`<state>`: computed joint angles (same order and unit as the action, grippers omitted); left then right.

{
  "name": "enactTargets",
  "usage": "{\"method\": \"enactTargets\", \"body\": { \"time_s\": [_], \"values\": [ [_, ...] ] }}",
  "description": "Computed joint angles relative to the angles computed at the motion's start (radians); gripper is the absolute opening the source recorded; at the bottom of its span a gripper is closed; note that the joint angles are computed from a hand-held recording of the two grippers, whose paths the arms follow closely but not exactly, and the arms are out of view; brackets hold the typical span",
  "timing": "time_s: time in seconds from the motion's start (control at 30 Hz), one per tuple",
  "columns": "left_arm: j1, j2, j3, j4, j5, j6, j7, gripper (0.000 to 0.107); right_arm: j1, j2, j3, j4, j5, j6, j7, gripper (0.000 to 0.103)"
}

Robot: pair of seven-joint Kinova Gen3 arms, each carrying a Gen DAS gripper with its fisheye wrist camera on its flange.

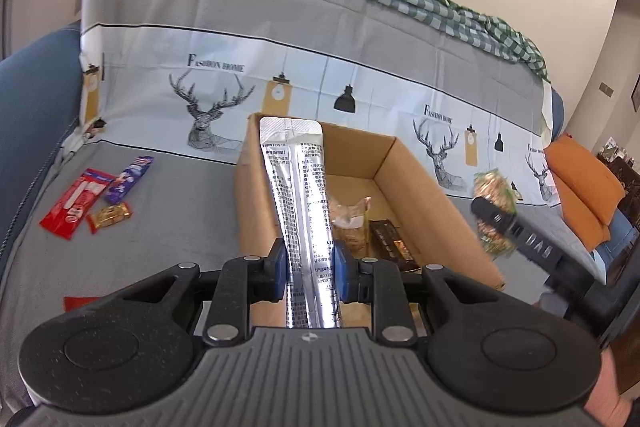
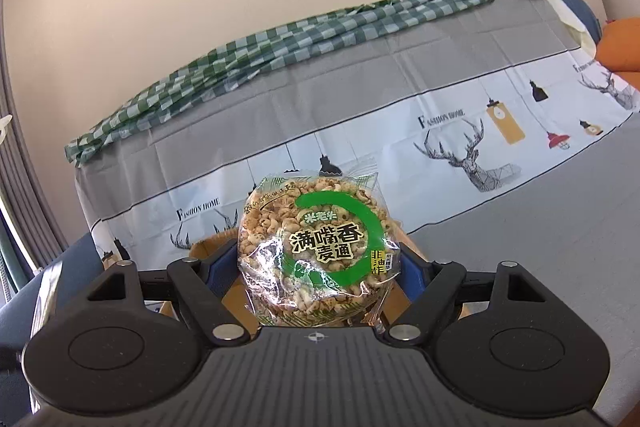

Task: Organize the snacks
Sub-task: 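Carry the silver stick pack and peanut cake pack with both tools over the box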

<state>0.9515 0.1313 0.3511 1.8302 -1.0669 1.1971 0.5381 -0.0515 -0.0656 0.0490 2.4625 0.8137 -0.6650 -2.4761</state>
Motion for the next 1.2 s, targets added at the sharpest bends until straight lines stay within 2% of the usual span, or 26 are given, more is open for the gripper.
{"method": "enactTargets", "body": {
  "time_s": [0.1,0.23,1.2],
  "values": [
    [-0.021,0.018,-0.014,-0.048,0.014,-0.013,-0.071,0.026,-0.012,-0.007,-0.017,0.002,-0.044,0.025,0.050,0.081],
    [-0.031,0.036,-0.034,-0.081,0.017,-0.037,-0.122,0.026,-0.022,-0.006,-0.013,0.002,-0.037,0.028,0.055,0.081],
    [-0.085,0.079,-0.129,-0.149,-0.008,-0.188,-0.227,0.026,-0.045,0.011,-0.030,-0.003,-0.062,0.027,0.111,0.081]
  ]
}}
